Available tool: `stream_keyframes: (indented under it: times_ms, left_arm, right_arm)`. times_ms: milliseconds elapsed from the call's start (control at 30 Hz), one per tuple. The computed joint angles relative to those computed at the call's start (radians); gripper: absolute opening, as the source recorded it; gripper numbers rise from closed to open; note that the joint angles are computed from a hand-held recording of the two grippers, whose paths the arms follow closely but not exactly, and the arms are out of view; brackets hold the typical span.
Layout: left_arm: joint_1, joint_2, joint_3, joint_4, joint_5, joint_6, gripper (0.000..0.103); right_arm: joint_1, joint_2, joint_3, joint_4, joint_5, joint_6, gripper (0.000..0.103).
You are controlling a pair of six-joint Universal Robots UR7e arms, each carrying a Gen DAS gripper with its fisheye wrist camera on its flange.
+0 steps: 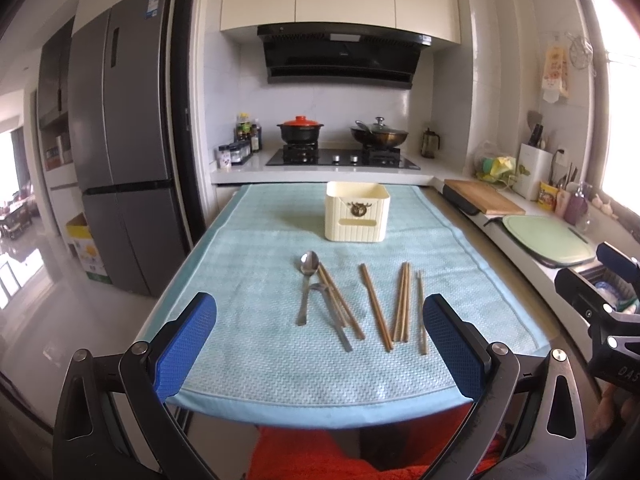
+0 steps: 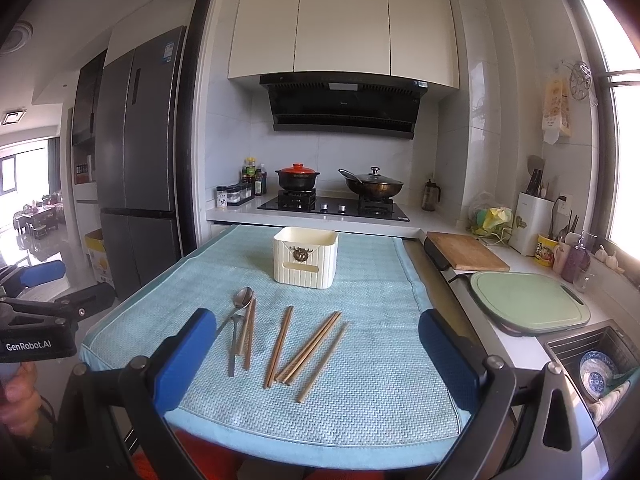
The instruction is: Organize utensils
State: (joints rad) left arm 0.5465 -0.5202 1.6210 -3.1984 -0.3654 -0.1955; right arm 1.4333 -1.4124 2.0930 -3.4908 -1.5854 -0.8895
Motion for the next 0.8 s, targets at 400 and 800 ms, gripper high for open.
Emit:
stream_keyframes:
  times_ms: [400, 800]
  left_arm:
    - [0.031, -0.014, -0.013, 0.054, -0.102, -0.006, 0.103]
    - [0.113, 0.015, -0.116, 0.207, -0.12, -0.053, 0.103]
  right_arm:
    - [-0.001, 0.024, -0.037, 0.035, 0.002, 0.004, 0.103]
    - [0.001, 0.113, -0.169, 0.145, -0.061, 0.01, 0.103]
